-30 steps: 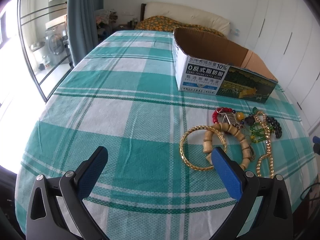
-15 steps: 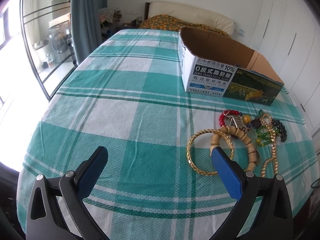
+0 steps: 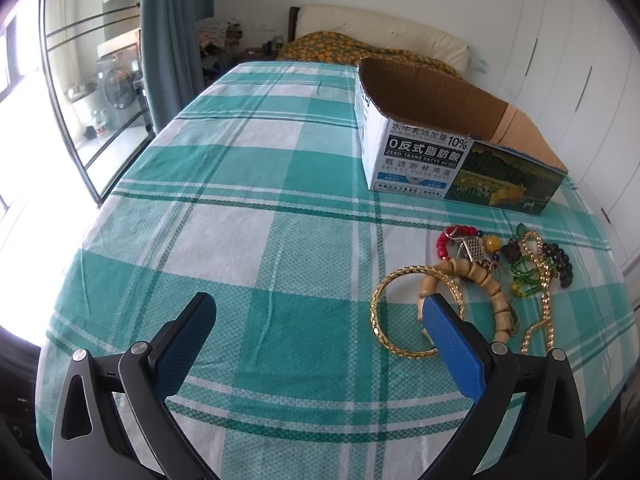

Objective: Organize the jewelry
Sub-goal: 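Move both tools toward the remaining jewelry beside the box, then grasp the black bead bracelet with the right tool while the left tool grasps the gold bangle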

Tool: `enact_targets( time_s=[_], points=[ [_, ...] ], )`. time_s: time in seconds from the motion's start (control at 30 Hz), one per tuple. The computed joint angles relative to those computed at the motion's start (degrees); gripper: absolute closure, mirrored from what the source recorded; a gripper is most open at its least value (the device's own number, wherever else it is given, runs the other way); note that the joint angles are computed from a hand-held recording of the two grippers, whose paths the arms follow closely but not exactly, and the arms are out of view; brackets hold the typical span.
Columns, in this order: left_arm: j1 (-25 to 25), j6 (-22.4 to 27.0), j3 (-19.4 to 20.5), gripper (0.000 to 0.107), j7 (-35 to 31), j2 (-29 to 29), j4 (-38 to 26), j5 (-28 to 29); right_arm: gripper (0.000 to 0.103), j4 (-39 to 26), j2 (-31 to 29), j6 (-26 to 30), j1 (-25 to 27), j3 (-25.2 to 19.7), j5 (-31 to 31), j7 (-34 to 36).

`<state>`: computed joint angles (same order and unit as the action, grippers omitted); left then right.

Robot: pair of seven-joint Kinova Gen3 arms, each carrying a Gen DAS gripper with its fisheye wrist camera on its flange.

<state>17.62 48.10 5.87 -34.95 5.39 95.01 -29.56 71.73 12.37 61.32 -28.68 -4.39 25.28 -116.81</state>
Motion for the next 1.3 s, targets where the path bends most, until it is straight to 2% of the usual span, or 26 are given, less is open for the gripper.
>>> enact_targets(
  time_s=[0.07,0.2,0.3,0.4,0.5,0.6,0.67,0.73,0.8,0.87,0.97,1.1,1.17,1.23,1.27,1.3],
  points=[
    [0.2,0.0,0.0,0.005,0.4,-0.1,0.1,-0.5,0.001,-0.1,0.2,-0.4,-0.4,0.2,0.0,0.2],
    [-0.1,-0.3,0.0,0.005,-0.5,0.3,0.0,0.1,0.001,1.9,0.1,-7.0,2.4,-1.6,-6.0,1.7],
    [-0.1,-0.3,-0.1,0.005,-1.6,1.2,-0.4,0.5,0.001,2.8,2.3,-11.2,-0.7,-1.0,-4.4,0.6],
    [-0.1,-0.2,-0.4,0.005,-3.2,2.2,-1.0,1.2,0.001,0.1,6.6,-12.0,-2.0,-2.2,-6.2,4.1],
    [-0.1,0.4,-0.8,0.005,-4.9,3.7,-2.2,2.3,0.001,-1.7,9.8,-15.2,-3.7,-1.8,-7.8,6.7],
    [0.3,1.1,-1.3,0.005,-6.7,5.6,-3.4,3.0,0.001,-7.3,14.4,-13.3,-3.3,-2.1,-12.3,8.0],
    [1.2,2.2,-1.7,0.005,-6.9,6.9,-4.4,2.6,0.001,-10.7,17.3,-12.1,-4.9,-0.1,-13.6,8.1],
    [1.7,2.8,-2.3,0.005,-6.7,7.8,-4.8,2.6,0.006,-13.6,19.9,-10.6,-6.4,1.2,-12.6,7.1],
    [1.6,2.6,-2.7,0.005,-7.0,8.1,-4.9,3.7,0.017,-16.4,22.4,-8.5,-7.1,2.2,-12.8,6.1],
    [1.5,2.6,-3.0,0.005,-7.1,8.0,-4.9,4.1,0.033,-18.5,24.3,-6.7,-8.1,3.5,-12.6,4.4],
    [1.9,3.1,-3.3,0.005,-7.0,8.3,-5.2,3.7,0.035,-18.8,24.8,-6.2,-10.7,5.1,-9.3,3.3],
    [2.6,3.9,-3.3,0.005,-6.2,8.2,-5.2,3.4,0.039,-16.9,24.0,-7.3,-12.3,5.1,-7.5,2.9],
    [3.1,4.5,-3.0,0.006,-5.9,7.9,-5.3,3.5,0.049,-16.1,23.5,-8.0,-12.3,4.7,-7.6,2.5],
    [3.8,4.3,-2.6,0.018,-5.5,7.3,-4.7,3.0,0.061,-15.4,23.1,-8.5,-12.3,4.3,-7.6,2.6],
    [4.2,4.3,-2.3,0.023,-5.4,6.9,-4.4,2.7,0.076,-15.6,23.1,-8.4,-12.6,4.3,-7.3,2.7],
    [4.5,4.0,-2.0,0.035,-5.5,6.5,-4.1,2.4,0.09,-15.8,23.1,-7.8,-13.3,4.5,-6.8,2.6]
  ],
)
